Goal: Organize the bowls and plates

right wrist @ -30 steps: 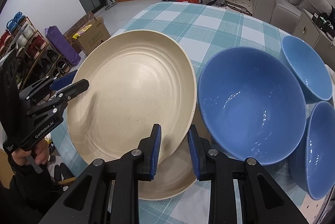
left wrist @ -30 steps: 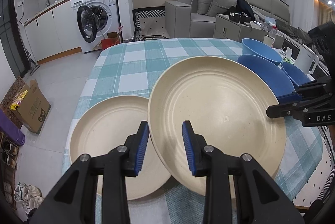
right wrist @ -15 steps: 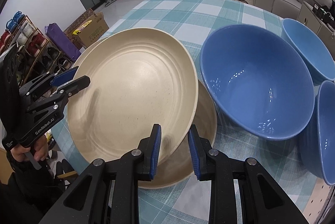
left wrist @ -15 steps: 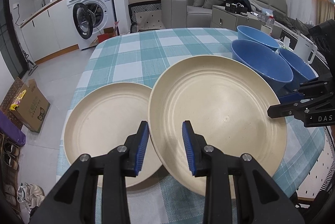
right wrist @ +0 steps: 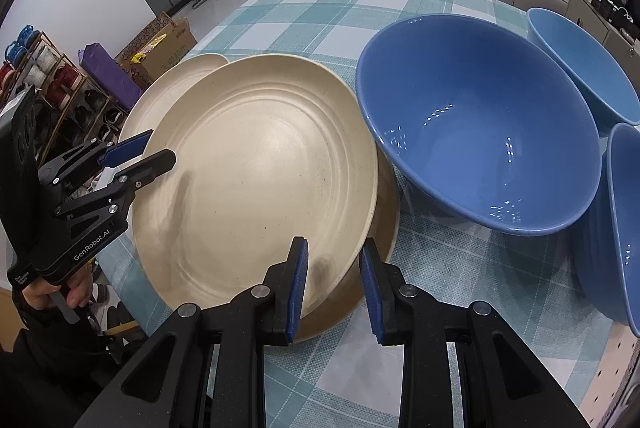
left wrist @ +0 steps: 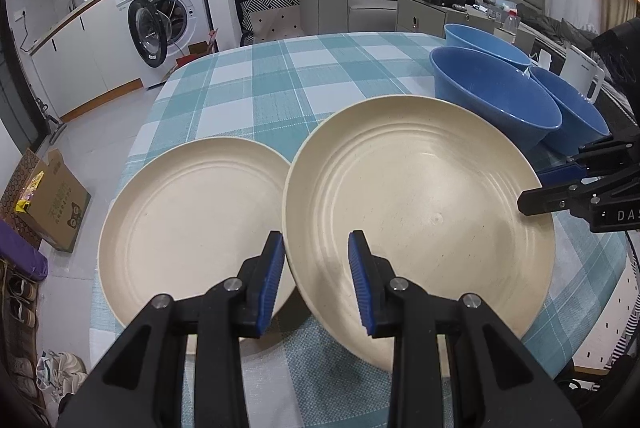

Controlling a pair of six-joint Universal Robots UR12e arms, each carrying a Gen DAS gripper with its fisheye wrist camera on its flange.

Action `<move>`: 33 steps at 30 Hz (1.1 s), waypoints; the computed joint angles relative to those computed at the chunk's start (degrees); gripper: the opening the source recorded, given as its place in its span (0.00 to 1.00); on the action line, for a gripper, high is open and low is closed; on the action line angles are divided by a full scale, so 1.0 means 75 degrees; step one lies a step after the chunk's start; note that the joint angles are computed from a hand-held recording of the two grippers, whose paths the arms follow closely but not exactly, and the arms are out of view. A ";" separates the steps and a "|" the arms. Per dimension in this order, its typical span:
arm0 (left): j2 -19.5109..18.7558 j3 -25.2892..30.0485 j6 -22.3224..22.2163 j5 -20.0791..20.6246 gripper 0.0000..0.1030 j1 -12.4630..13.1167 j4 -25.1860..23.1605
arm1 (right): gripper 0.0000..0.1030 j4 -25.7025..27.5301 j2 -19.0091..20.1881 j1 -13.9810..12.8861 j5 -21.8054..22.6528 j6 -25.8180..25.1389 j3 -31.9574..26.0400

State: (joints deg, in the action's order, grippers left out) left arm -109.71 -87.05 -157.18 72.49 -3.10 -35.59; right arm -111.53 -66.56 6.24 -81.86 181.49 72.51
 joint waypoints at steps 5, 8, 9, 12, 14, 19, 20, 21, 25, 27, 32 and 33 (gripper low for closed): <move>-0.0020 -0.0013 0.0133 0.0174 0.30 -0.0085 -0.0020 | 0.27 0.0103 0.0038 -0.0016 -0.0029 0.0040 -0.0017; -0.0038 -0.0004 0.0161 0.0220 0.30 -0.0109 -0.0036 | 0.27 0.0130 0.0063 -0.0028 -0.0031 0.0060 -0.0017; -0.0046 0.0000 0.0176 0.0240 0.30 -0.0116 -0.0047 | 0.27 0.0135 0.0057 -0.0029 -0.0049 0.0046 -0.0009; -0.0057 -0.0005 0.0207 0.0310 0.30 -0.0135 -0.0048 | 0.27 0.0189 0.0097 -0.0005 -0.0147 -0.0001 -0.0063; -0.0069 0.0001 0.0235 0.0333 0.30 -0.0147 -0.0064 | 0.27 0.0199 0.0106 0.0025 -0.0268 -0.0052 -0.0077; -0.0075 -0.0021 0.0319 0.0426 0.30 -0.0200 -0.0042 | 0.27 0.0198 0.0120 0.0098 -0.0581 -0.0135 -0.0073; -0.0081 -0.0022 0.0347 0.0455 0.30 -0.0212 -0.0033 | 0.27 0.0195 0.0125 0.0108 -0.0624 -0.0151 -0.0070; -0.0089 -0.0018 0.0368 0.0473 0.30 -0.0219 -0.0037 | 0.27 0.0204 0.0128 0.0109 -0.0647 -0.0155 -0.0065; -0.0096 -0.0031 0.0454 0.0551 0.30 -0.0255 -0.0013 | 0.27 0.0216 0.0128 0.0093 -0.0706 -0.0142 -0.0019; -0.0083 -0.0056 0.0496 0.0585 0.32 -0.0266 0.0021 | 0.27 0.0203 0.0123 0.0094 -0.0695 -0.0146 0.0003; -0.0074 -0.0101 0.0605 0.0643 0.37 -0.0294 0.0089 | 0.27 0.0197 0.0132 0.0110 -0.0718 -0.0159 0.0003; -0.0076 -0.0103 0.0627 0.0670 0.38 -0.0306 0.0079 | 0.27 0.0186 0.0137 0.0122 -0.0740 -0.0157 0.0003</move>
State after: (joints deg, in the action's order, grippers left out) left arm -110.27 -87.82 -152.48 77.52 -5.39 -35.00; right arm -110.14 -65.53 7.16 -87.41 180.31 72.54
